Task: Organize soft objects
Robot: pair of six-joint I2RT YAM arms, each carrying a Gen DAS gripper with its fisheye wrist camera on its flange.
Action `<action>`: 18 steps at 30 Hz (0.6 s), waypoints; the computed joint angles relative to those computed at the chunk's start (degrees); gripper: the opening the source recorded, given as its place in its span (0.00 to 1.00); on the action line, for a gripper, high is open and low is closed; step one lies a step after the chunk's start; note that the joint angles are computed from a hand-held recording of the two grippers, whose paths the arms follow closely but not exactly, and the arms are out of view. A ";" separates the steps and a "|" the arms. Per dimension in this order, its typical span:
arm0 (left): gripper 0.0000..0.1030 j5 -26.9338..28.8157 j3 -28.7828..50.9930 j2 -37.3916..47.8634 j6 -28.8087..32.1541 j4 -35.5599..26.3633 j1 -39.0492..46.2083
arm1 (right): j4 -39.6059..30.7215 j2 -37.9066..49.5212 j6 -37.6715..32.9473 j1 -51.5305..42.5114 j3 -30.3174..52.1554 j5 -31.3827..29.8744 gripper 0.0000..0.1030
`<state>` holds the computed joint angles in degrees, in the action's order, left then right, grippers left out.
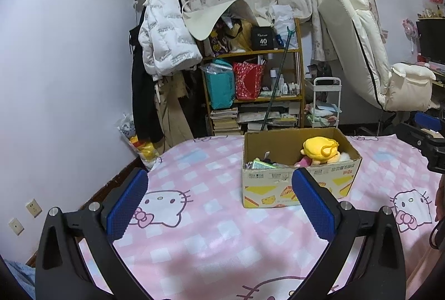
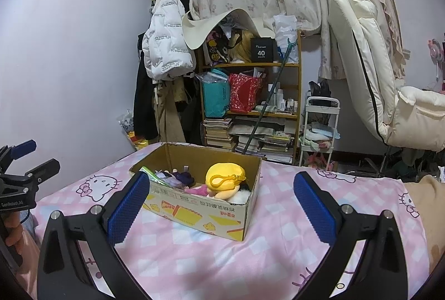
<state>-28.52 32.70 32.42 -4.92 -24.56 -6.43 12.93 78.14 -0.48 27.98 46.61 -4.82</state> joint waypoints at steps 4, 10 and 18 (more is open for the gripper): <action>0.99 -0.41 -0.06 0.22 0.08 0.07 0.02 | -0.26 0.05 -0.01 -0.12 0.14 -0.13 1.00; 0.99 -1.07 -0.18 0.04 0.24 0.25 -0.29 | 0.23 0.04 0.09 -0.32 -0.58 -0.13 1.00; 0.99 -1.40 -0.04 0.13 0.30 0.23 -0.44 | 0.41 -0.02 0.03 -0.49 -0.94 -0.35 1.00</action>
<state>-29.91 32.66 32.54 -4.63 -24.33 -6.87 13.34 78.12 -0.45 27.49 45.68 -5.17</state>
